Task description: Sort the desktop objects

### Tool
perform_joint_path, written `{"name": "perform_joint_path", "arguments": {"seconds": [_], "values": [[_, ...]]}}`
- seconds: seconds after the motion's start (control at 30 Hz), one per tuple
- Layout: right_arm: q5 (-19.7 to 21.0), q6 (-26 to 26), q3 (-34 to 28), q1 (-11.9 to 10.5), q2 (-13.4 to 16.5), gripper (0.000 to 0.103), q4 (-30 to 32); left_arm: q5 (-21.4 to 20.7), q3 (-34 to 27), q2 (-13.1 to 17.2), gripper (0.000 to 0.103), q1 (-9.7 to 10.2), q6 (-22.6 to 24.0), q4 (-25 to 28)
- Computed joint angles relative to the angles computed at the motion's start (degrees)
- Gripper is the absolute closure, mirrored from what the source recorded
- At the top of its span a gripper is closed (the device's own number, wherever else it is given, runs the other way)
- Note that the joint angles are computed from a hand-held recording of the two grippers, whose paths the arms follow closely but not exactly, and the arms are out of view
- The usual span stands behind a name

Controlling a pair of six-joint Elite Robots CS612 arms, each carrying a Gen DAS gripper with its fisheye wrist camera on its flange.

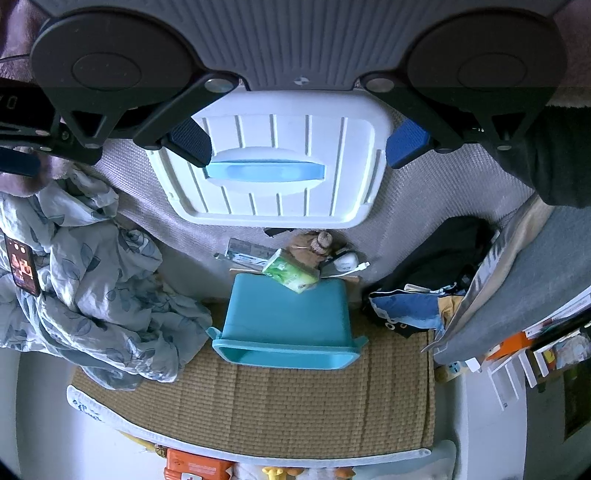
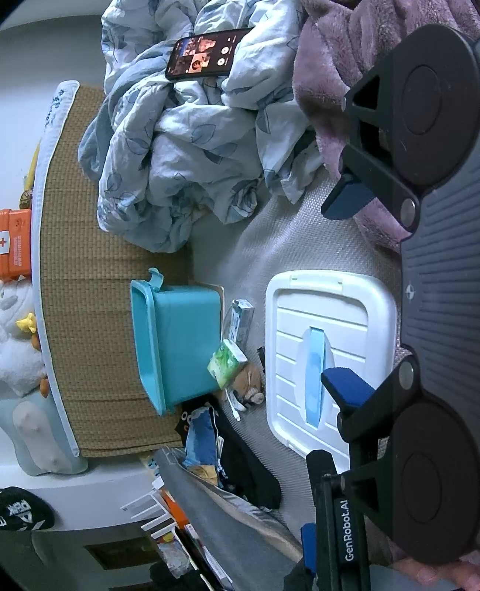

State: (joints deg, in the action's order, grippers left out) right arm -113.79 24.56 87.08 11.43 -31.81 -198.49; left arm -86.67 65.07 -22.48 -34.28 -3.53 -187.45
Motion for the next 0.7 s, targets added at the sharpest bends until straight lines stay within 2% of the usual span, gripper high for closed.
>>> {"name": "perform_joint_path", "arguments": {"seconds": [0.47,0.7], "values": [[0.33,0.05,0.01,-0.05,0.09,0.017,-0.38,-0.33,-0.03,0.16,0.000,-0.02,0.63,-1.26],[0.42,0.01,0.03,-0.05,0.14,0.017,-0.73,-0.32,-0.20,0.19,0.007,-0.09,1.02,-0.75]]}}
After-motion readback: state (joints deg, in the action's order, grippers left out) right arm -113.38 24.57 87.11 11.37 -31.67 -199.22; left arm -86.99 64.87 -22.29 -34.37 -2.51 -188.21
